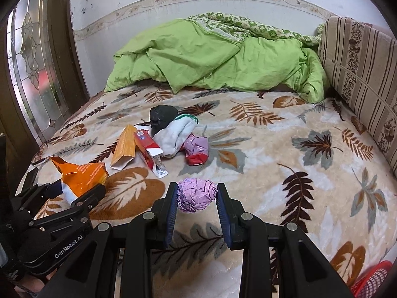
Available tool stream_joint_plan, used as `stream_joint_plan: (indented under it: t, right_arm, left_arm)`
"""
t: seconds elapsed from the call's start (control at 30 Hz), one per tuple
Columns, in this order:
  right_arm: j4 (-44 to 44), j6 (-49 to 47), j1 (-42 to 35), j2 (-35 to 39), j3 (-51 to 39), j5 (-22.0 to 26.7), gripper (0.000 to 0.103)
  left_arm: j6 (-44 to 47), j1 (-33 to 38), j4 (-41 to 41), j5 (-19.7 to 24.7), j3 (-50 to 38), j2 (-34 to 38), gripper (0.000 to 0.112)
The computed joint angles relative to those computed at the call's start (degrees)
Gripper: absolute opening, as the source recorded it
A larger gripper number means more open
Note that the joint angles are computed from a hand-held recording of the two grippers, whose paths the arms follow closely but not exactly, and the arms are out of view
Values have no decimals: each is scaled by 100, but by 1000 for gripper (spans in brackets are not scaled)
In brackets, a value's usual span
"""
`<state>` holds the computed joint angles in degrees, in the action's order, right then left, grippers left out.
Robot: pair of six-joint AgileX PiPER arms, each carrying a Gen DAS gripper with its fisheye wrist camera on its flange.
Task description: Collect trash
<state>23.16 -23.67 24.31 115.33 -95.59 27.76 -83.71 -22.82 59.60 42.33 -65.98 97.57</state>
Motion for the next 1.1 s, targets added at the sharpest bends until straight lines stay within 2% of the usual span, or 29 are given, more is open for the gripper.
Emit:
stream_joint_plan:
  t: [1.1]
  right_arm:
    - [-119,128,9,65,-54,-20,33]
  left_arm:
    - [34,61,73,-44,-50,117,61]
